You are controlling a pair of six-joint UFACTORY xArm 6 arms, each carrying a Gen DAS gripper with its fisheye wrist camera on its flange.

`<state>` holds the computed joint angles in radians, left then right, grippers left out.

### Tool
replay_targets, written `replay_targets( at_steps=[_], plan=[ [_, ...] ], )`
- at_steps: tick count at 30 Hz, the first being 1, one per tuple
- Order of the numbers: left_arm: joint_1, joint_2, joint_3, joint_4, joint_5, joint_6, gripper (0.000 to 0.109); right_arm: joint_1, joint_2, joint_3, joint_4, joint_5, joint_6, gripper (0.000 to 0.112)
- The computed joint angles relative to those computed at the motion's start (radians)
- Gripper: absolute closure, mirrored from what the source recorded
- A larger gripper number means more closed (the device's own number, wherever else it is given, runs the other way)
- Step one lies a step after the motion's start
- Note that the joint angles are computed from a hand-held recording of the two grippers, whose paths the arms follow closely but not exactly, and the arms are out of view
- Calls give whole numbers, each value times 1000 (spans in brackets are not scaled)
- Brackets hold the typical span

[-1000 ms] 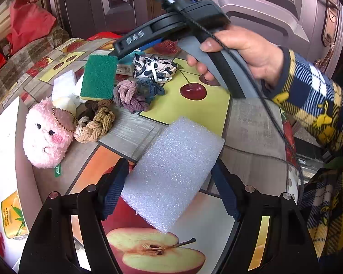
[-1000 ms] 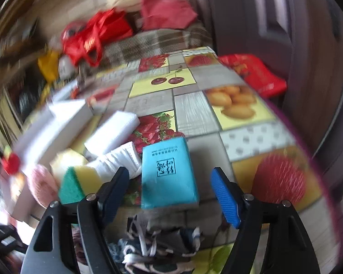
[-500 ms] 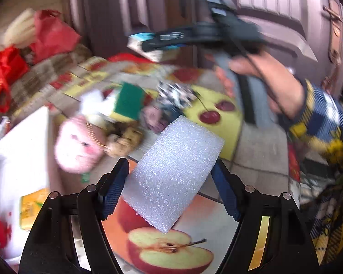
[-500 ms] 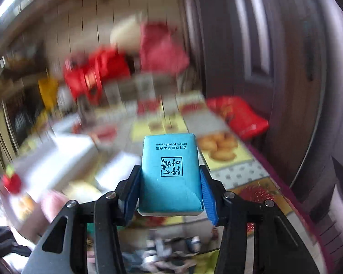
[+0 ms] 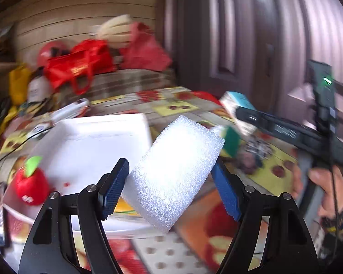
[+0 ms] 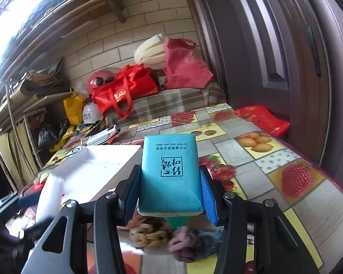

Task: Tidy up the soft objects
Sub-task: 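Lower the foam block and blue pack into the white box and open both grippers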

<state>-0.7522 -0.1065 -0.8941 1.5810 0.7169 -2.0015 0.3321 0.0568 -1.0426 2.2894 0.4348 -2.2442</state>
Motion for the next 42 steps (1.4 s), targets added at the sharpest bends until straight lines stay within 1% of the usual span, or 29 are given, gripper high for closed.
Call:
replay_targets(
  at_steps=[6,9,11,16,18,20,22,25,28,30,32,33,34,35,36,38,40,42],
  plan=[
    [12,-78,86,-52,133,-64,33,49,20,-18,28,-18,-63,63],
    [20,-109,121,-76,183,-77,33,74,29,-30,62,-26,-118,63],
    [33,-132,145,-95,195,-90,33,94,41,-45,78,-32,-154,63],
    [92,-172,188,-136,195,-109,33,152,66,-76,101,-54,-220,63],
    [108,-174,190,-152,208,-95,33,177,90,-106,74,-73,-196,63],
    [113,-165,183,-157,243,-69,33,202,114,-138,45,-93,-160,63],
    [117,-151,170,-158,263,-46,33,224,134,-165,44,-109,-155,63],
    [137,-134,156,-158,259,-28,33,259,166,-210,74,-136,-199,63],
    [150,-128,150,-163,257,-21,33,296,208,-269,61,-179,-205,63],
    [169,-132,153,-176,236,-19,33,312,230,-300,41,-205,-190,63],
    [198,-139,161,-190,191,-22,32,328,254,-328,-34,-235,-115,61],
    [210,-142,163,-199,172,-19,31,336,265,-337,-105,-247,-46,61],
    [228,-142,164,-215,142,-10,30,339,271,-341,-145,-256,-6,60],
    [241,-140,163,-226,120,-3,30,339,270,-338,-143,-257,-7,59],
    [249,-136,159,-236,109,5,29,338,269,-338,-132,-259,-14,56],
    [247,-129,153,-256,121,14,25,335,268,-337,-102,-262,-32,46],
    [253,-128,152,-284,127,17,19,331,269,-337,-117,-259,-2,30],
    [272,-142,170,-286,95,-1,17,328,268,-334,-128,-254,15,29]
  ],
)
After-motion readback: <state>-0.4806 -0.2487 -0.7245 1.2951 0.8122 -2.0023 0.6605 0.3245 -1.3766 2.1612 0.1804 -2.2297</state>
